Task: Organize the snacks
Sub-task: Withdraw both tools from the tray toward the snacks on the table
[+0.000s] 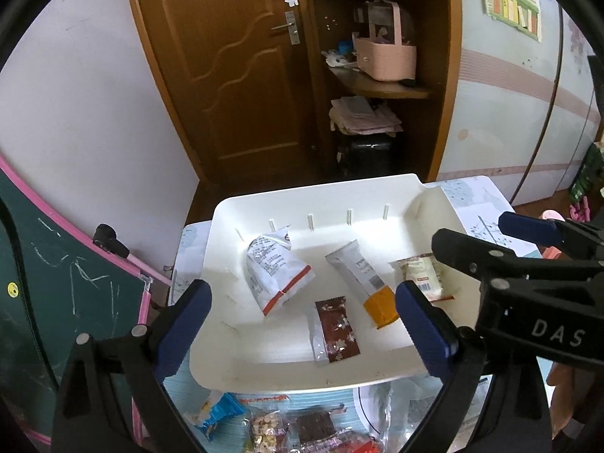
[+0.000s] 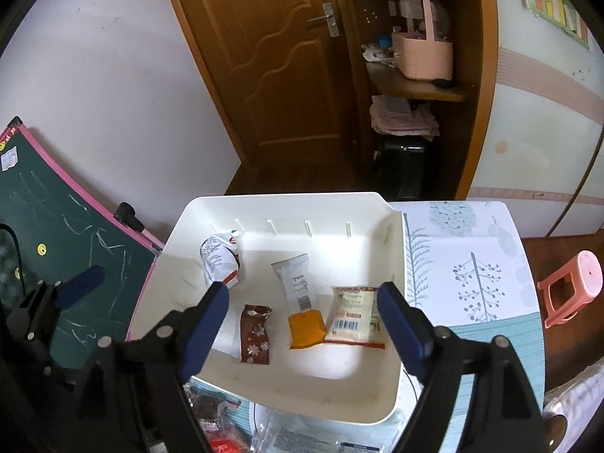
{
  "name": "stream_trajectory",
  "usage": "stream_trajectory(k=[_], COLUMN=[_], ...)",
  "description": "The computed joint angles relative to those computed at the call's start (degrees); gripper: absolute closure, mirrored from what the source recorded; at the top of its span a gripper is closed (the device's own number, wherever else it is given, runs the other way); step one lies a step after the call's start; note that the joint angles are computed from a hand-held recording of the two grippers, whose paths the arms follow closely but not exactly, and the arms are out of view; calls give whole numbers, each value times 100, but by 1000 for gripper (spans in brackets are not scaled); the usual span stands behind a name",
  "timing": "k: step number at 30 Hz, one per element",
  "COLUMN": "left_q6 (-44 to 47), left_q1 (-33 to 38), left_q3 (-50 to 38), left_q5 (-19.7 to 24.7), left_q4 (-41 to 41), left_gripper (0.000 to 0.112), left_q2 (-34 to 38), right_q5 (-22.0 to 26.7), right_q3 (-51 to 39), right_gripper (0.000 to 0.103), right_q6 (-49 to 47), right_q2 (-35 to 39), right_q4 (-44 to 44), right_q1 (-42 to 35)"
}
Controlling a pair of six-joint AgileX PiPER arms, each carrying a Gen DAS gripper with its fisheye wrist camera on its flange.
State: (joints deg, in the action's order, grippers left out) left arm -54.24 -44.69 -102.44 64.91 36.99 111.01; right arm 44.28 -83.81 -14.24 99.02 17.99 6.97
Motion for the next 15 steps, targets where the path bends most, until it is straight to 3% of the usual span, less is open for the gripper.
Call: stream_trajectory(k=[15], left_q6=[-223], left_q1=[-277], left_q3=[256], left_q5=[278], left_q4=[171], left_gripper=[15], left_q2=[-487], right_q5=[-22], right_q3=[239], right_gripper=[21], right_q6=[370], right_q2=[-554], right_q4=[-366], right_q1=[61])
